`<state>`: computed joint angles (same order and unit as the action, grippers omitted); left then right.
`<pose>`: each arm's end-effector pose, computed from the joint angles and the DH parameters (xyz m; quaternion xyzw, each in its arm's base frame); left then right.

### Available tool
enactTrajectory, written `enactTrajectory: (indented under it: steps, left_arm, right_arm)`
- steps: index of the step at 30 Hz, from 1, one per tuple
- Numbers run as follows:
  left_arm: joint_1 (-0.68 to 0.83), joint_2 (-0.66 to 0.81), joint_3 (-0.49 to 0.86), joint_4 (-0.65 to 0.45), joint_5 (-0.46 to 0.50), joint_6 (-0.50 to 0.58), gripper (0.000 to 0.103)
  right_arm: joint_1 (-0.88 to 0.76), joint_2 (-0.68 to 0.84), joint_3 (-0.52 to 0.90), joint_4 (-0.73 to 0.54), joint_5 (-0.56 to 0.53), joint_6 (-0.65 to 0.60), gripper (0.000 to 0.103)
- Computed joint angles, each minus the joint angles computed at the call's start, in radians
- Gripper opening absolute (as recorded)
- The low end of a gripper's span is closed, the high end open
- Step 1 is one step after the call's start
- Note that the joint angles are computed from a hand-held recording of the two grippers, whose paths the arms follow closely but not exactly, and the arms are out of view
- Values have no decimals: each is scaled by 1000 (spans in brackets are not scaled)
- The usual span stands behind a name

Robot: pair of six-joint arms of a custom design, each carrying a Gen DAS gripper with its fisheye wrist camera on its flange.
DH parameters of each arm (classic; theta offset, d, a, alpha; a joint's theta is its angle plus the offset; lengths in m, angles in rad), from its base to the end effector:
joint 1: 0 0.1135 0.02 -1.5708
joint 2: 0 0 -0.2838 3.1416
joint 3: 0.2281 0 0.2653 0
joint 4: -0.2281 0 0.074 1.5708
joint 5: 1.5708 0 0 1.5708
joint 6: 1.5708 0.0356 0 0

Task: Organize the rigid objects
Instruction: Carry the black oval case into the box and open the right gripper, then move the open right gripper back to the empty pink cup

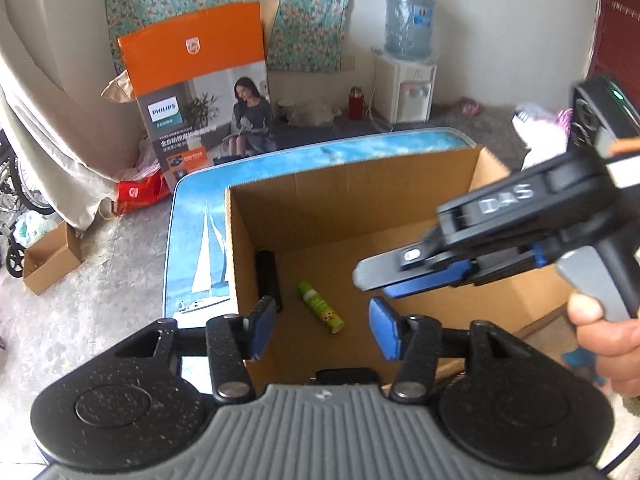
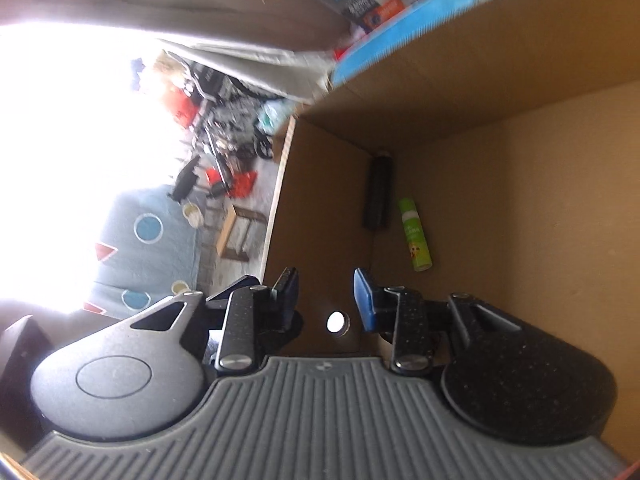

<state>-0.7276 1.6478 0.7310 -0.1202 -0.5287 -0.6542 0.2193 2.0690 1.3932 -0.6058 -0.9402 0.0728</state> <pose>0.2359 -0.1861 0.1377 -0.0347 0.9330 0.0320 0.3568 0.4055 0.1198 0.1569 -0.1297 0.8751 0.4622 0.0619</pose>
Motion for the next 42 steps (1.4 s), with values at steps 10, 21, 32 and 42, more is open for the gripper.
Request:
enactTrajectory:
  steps: [10,21,32,42]
  left_arm:
    - [-169,-119,-90,39,-86,-96,64]
    - [-338,44,-154,244,17,-174,79]
    - [-375,371,-11,288,93,-172,81]
    - [-357,446,41,298,111,-135,81]
  right_arm:
    - [-235,-349,-349,124,-136,-76,42]
    - [-546,-461,-676,-13,-63,-461,46]
    - [-490,-427,-866,173,90,-424,45]
    - [-409,-475,-873,231,142,-354,38]
